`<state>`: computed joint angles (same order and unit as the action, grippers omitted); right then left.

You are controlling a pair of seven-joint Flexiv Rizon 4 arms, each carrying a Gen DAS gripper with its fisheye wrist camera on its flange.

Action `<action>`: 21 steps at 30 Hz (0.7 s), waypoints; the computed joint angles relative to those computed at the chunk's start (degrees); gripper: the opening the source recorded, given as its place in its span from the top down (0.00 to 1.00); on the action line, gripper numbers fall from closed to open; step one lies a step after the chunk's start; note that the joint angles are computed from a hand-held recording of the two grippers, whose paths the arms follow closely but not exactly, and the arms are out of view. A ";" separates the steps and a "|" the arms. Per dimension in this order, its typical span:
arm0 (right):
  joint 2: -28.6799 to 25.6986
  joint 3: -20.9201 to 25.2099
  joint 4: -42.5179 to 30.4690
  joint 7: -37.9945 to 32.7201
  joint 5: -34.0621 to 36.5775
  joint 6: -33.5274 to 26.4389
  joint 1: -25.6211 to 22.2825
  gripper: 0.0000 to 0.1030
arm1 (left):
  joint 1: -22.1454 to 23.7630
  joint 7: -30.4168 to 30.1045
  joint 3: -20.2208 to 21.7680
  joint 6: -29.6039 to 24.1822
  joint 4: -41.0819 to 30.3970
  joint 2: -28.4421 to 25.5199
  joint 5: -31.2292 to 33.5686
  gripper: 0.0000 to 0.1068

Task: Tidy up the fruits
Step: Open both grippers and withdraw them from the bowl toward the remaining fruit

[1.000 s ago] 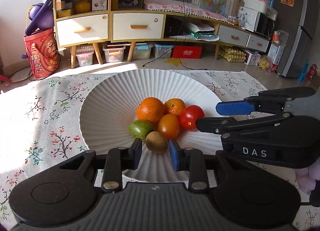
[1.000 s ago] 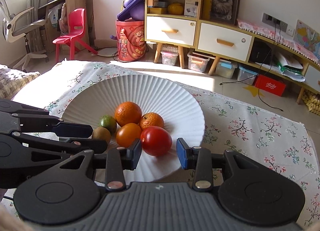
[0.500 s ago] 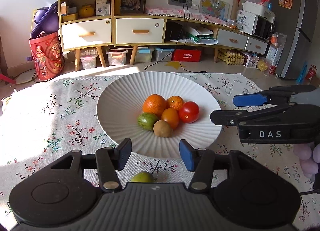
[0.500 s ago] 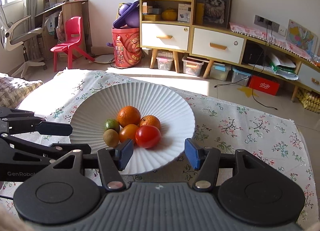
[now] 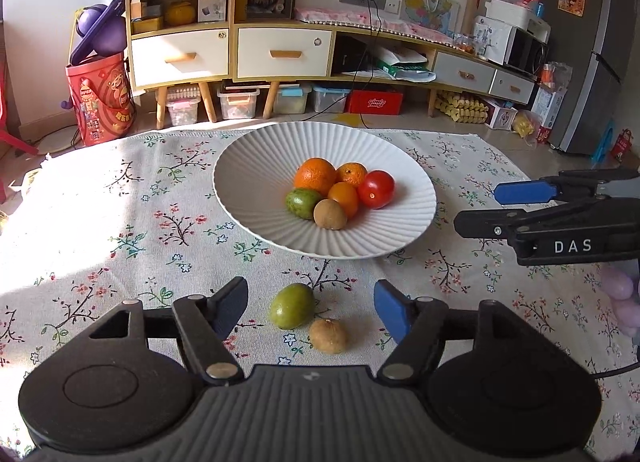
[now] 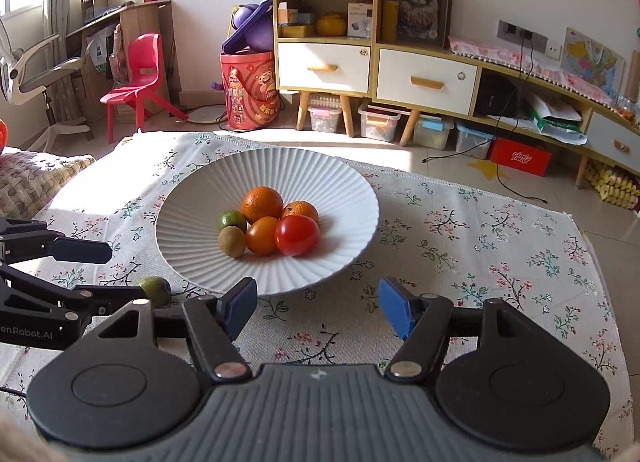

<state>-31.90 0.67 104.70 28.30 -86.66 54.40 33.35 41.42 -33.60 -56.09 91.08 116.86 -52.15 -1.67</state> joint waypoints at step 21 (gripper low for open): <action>-2.62 0.05 -1.57 0.25 3.11 -0.05 2.68 0.14 | 0.54 1.06 5.53 -0.23 2.04 4.27 -0.23 0.17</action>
